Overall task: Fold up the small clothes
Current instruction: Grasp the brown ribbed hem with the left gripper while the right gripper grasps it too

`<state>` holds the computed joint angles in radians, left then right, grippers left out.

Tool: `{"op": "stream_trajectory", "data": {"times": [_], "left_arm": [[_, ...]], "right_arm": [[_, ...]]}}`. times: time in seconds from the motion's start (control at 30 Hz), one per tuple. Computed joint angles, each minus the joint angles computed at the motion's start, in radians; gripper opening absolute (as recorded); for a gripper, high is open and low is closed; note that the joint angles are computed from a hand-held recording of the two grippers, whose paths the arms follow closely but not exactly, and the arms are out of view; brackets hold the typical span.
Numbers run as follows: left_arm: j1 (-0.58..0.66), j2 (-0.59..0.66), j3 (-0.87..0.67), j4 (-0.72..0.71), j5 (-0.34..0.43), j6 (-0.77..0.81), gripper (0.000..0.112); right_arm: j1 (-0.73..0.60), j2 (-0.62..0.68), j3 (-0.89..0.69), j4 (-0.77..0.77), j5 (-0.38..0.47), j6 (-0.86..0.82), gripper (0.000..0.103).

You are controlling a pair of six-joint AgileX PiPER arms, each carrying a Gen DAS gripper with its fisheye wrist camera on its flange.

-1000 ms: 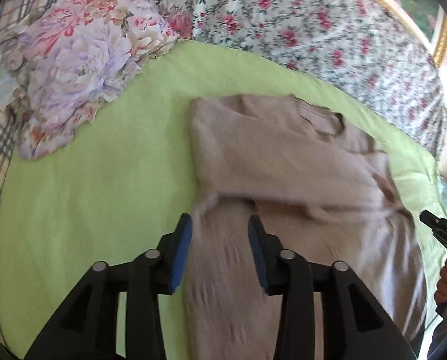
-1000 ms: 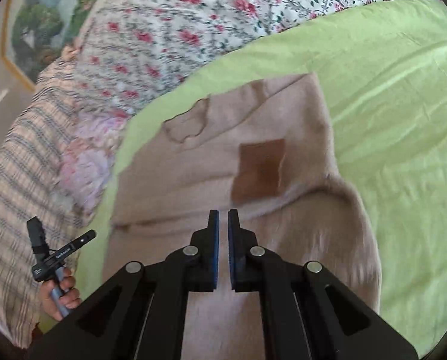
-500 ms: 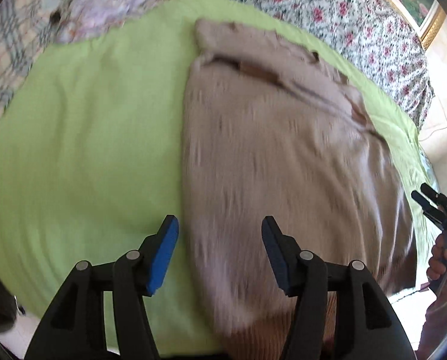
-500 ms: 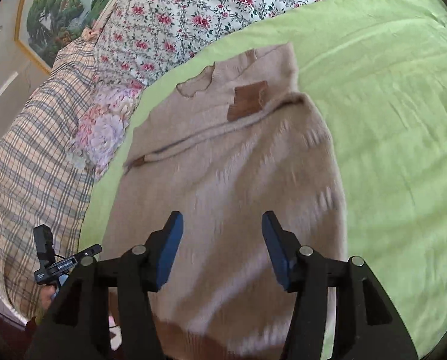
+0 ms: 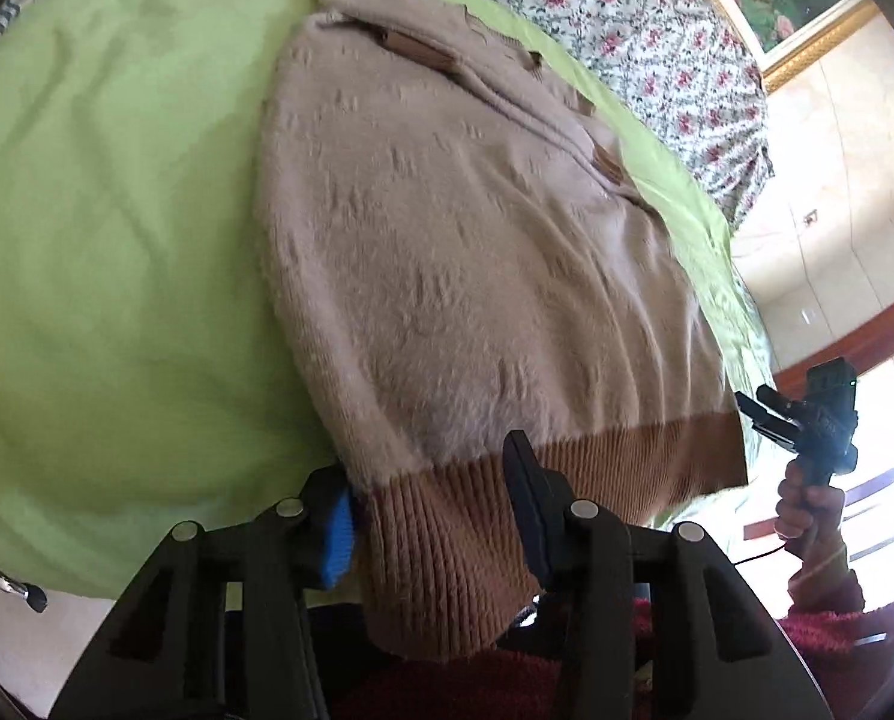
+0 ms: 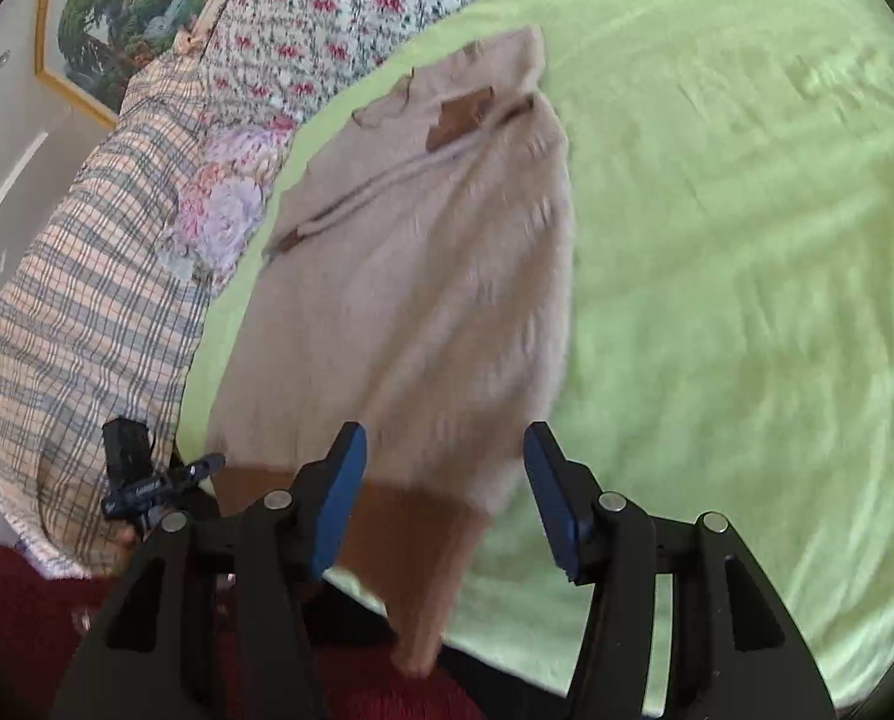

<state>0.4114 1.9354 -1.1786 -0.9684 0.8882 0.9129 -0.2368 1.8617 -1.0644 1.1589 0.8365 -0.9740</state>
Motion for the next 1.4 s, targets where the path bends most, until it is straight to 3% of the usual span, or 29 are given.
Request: {"op": "stream_trajectory", "data": {"times": [0.23, 0.27, 0.3, 0.33, 0.37, 0.57, 0.67, 0.73, 0.83, 0.87, 0.93, 0.97, 1.03, 1.1, 1.3, 1.4], "left_arm": [[-0.038, 0.011, -0.02, 0.009, -0.01, 0.014, 0.043], [-0.045, 0.009, -0.022, 0.009, -0.017, 0.018, 0.036], [-0.049, 0.006, -0.02, 0.013, -0.027, 0.021, 0.029], [-0.055, 0.007, -0.024, 0.024, -0.036, 0.014, 0.013], [-0.053, 0.009, -0.027, 0.026, -0.035, 0.013, 0.009], [0.014, -0.036, 0.014, -0.01, -0.009, 0.097, 0.006], [0.017, 0.006, -0.02, 0.021, 0.019, 0.079, 0.007], [0.016, 0.038, -0.05, 0.044, 0.051, 0.05, 0.01], [0.021, 0.064, -0.072, 0.037, 0.097, 0.044, 0.027], [0.021, 0.066, -0.07, 0.026, 0.103, 0.051, 0.027], [0.01, 0.055, -0.042, -0.007, 0.072, 0.099, 0.022], [0.001, 0.043, -0.023, -0.018, 0.045, 0.124, 0.005], [-0.006, 0.011, 0.012, -0.041, 0.011, 0.16, 0.006], [0.019, -0.027, 0.049, -0.094, 0.008, 0.212, 0.005], [0.084, -0.056, 0.015, -0.19, 0.076, 0.215, 0.005], [0.088, -0.053, -0.069, -0.235, 0.088, 0.194, 0.005]], "right_arm": [[0.025, 0.099, -0.019, 0.109, 0.066, -0.071, 0.056], [0.045, 0.108, -0.037, 0.105, 0.048, -0.058, 0.051], [0.062, 0.111, -0.045, 0.09, 0.033, -0.044, 0.029], [0.08, 0.122, -0.067, 0.059, 0.026, -0.013, 0.016], [0.083, 0.122, -0.067, 0.052, 0.021, -0.007, 0.01], [-0.051, 0.058, 0.016, 0.075, 0.1, -0.115, 0.007], [-0.071, 0.103, -0.003, 0.085, 0.143, -0.126, 0.007], [-0.047, 0.132, -0.035, 0.058, 0.136, -0.087, 0.011], [-0.036, 0.149, -0.05, 0.048, 0.159, -0.089, 0.014], [-0.034, 0.145, -0.045, 0.046, 0.155, -0.099, 0.015], [-0.022, 0.139, -0.04, 0.042, 0.142, -0.105, 0.015], [-0.016, 0.13, -0.036, 0.037, 0.134, -0.113, 0.015], [-0.027, 0.111, -0.009, 0.083, 0.153, -0.16, 0.008], [-0.047, 0.098, 0.013, 0.119, 0.174, -0.204, 0.008], [-0.073, 0.099, -0.007, 0.235, 0.233, -0.254, 0.008], [-0.068, 0.101, -0.095, 0.298, 0.246, -0.25, 0.008]]}}
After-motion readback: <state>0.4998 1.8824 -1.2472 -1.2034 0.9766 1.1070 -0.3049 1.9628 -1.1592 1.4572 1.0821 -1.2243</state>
